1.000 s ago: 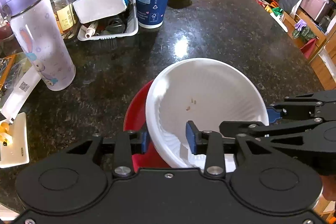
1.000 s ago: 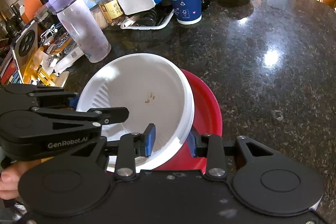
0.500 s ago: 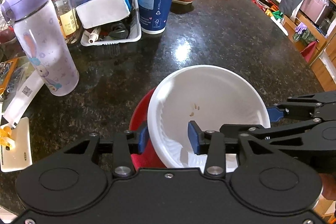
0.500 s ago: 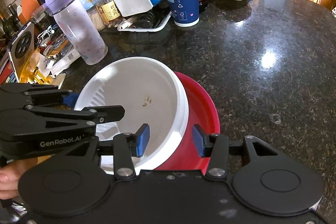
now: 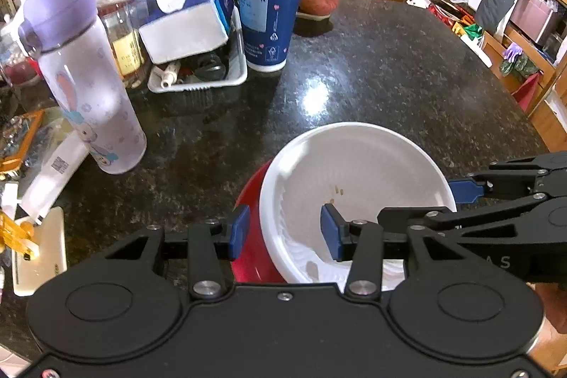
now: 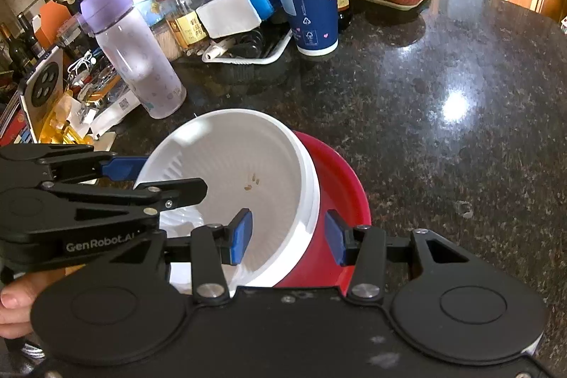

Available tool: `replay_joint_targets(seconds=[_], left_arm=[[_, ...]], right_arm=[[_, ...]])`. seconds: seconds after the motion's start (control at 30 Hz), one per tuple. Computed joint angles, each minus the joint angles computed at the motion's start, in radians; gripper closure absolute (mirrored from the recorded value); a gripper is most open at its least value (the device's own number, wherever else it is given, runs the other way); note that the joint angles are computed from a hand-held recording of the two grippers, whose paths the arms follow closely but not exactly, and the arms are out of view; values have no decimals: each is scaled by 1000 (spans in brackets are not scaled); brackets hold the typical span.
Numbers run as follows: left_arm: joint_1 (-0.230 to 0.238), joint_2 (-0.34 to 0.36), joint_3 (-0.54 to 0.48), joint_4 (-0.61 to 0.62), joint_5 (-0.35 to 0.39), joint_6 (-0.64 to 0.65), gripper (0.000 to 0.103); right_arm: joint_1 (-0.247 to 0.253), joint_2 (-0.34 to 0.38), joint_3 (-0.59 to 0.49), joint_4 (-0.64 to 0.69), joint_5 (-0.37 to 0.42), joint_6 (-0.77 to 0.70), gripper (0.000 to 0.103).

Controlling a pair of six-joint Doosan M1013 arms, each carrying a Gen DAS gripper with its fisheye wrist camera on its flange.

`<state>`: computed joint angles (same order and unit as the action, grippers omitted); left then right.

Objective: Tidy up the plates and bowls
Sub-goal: 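Lift the nested bowls with both grippers and carry them over the red plates, then lower the white bowls onto the red plate stack and open both grippers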

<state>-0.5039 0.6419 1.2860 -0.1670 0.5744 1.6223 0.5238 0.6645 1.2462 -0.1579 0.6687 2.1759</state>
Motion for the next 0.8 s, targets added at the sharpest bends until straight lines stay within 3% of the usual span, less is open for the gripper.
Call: replay_joint_targets(seconds=[0.43,0.8], left_arm=[[-21,-51,81,200,-156,-161,50],[-33,-92,152,361,-249,-313,50]], right_arm=[[33,-44,65,-234,-86,184,55],[85,-95,162,-636,-127,592,55]])
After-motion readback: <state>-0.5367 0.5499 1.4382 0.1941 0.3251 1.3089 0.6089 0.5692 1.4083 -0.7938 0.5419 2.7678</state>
